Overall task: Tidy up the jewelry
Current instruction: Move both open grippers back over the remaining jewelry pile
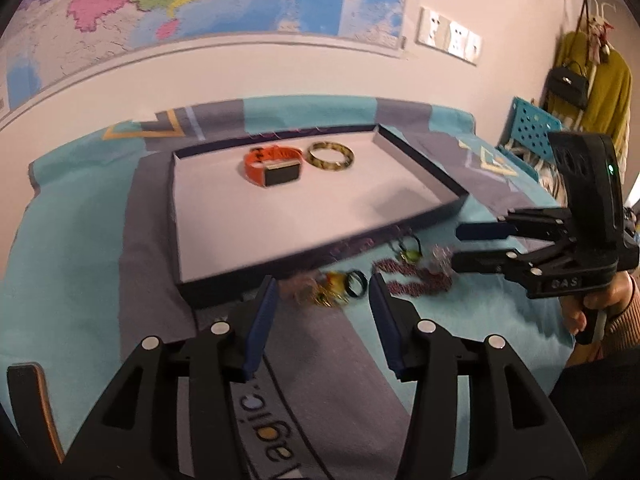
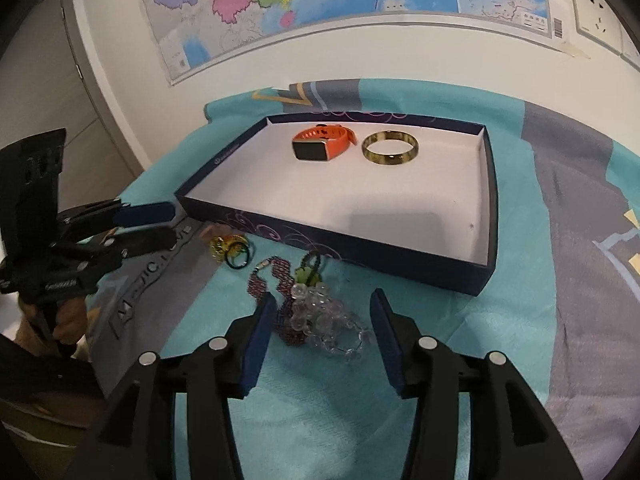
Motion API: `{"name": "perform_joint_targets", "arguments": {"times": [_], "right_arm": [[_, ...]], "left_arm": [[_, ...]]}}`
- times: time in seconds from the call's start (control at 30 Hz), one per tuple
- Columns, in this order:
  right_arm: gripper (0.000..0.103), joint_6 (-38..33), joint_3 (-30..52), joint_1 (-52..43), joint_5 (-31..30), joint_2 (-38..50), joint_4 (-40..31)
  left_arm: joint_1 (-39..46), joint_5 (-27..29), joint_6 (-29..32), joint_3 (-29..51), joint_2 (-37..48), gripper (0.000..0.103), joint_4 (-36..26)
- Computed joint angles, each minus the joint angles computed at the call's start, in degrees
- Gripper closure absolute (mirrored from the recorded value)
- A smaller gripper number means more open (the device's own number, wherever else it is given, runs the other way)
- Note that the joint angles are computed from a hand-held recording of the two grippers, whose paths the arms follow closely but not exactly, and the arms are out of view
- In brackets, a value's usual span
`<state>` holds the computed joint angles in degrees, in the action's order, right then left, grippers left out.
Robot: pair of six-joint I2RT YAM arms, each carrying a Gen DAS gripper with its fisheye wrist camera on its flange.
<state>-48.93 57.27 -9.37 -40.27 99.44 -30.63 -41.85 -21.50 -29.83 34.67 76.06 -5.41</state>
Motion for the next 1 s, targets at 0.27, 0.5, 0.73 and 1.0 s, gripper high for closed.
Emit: {"name": "perform_joint_targets", "arguments": {"times": [0.27,0.5,0.73,1.0], "right_arm": [[0.056,2.43,-0.89,0.08,0.44,1.56,3.06],[0.056,2.58,-0.14,-0.70,-0.57,2.30,2.50],[0.056,1.94,0.31,-0.72,-0.54,2.93,1.78],[0.058,1.81,0.20,0.09,0.13,3.13,1.56]], "left_arm": [[1.80,2.70,-1.24,2.91,7.19,0.062,0.11],[4.05,4.90,-1.86,1.75,6.57,0.065,1.26],[7.03,8.14,-1.90,1.38,6.98,0.088,2.62],[8.89,10.97,-2.96,-0.60,5.13,0.097,4.70]]}}
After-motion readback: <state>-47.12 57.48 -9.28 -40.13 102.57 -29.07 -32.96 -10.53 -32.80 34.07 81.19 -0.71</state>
